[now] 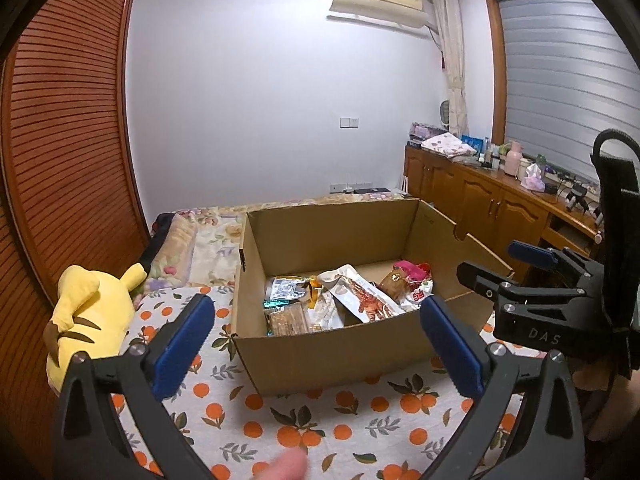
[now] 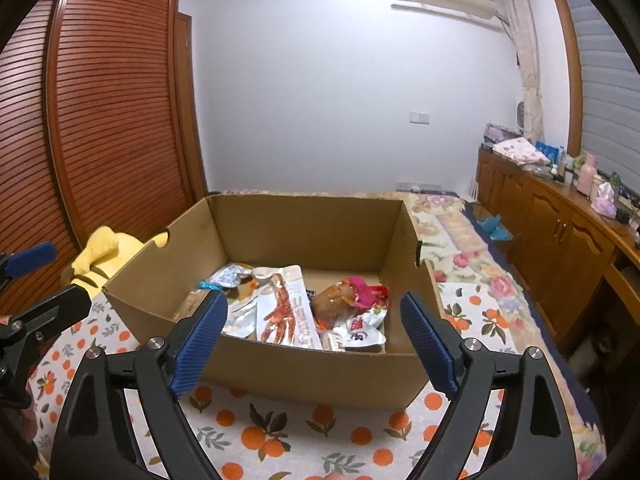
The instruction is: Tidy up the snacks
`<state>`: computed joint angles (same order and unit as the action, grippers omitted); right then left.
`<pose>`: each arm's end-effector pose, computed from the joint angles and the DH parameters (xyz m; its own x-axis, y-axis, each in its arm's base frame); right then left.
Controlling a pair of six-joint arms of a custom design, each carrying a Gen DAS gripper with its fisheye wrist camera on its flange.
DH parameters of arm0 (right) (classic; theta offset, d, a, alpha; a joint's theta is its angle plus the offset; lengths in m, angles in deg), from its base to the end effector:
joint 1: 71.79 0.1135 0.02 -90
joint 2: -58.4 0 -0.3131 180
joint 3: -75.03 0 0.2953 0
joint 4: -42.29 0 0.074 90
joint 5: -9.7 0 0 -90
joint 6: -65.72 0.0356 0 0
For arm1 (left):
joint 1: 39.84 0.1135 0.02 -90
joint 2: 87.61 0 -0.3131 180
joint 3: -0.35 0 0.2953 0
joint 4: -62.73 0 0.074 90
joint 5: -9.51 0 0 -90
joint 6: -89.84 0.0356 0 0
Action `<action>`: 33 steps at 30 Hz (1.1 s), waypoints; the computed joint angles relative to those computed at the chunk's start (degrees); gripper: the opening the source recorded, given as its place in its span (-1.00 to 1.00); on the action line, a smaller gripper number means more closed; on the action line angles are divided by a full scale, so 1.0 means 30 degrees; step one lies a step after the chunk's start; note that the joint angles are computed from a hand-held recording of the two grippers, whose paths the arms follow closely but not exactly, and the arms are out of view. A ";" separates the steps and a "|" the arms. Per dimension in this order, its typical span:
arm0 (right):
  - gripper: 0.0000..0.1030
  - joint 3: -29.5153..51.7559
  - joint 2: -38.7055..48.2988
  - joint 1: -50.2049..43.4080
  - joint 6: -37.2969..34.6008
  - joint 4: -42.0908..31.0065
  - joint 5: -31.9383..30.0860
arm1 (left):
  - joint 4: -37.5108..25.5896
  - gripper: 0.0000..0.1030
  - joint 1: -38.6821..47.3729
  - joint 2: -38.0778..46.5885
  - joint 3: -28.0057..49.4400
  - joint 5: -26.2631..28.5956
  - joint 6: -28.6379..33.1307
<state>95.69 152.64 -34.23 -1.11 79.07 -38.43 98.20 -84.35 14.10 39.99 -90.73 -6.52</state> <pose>0.1787 0.1074 0.0823 -0.4485 0.0247 -0.8935 0.1590 0.9859 -0.0525 0.2322 -0.2194 0.1104 -0.3812 0.2219 -0.8975 0.5376 0.8430 -0.0199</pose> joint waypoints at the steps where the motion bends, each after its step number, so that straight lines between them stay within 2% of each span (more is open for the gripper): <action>1: 0.75 -0.0064 -0.0134 0.0163 0.0118 -0.0142 0.0220 | 0.0206 1.00 -0.0028 -0.0091 -0.0193 0.0056 -0.0087; 8: 0.76 -0.0598 -0.1225 0.1987 0.1845 -0.1635 0.2289 | 0.1736 1.00 -0.0951 -0.0896 -0.1757 -0.1623 0.0059; 13: 0.76 -0.1036 -0.2268 0.3772 0.3756 -0.3385 0.3845 | 0.1955 1.00 -0.1207 -0.1351 -0.2522 -0.1703 -0.0201; 16: 0.76 -0.0951 -0.2964 0.5239 0.5243 -0.5547 0.5301 | 0.2206 1.00 -0.1352 -0.1397 -0.2866 -0.1972 -0.0199; 23: 0.76 -0.0246 -0.4126 0.7857 0.9556 -1.1326 0.7231 | 0.2528 1.00 -0.1377 -0.1659 -0.3655 -0.2107 -0.0882; 30: 0.76 0.0571 -0.3347 0.9298 1.3042 -1.4549 0.8004 | 0.3079 1.00 -0.1438 -0.1261 -0.4015 -0.2464 -0.0998; 33: 0.76 0.0750 -0.2973 0.9680 1.3686 -1.4931 0.8134 | 0.3125 1.00 -0.1362 -0.1120 -0.3990 -0.2421 -0.1059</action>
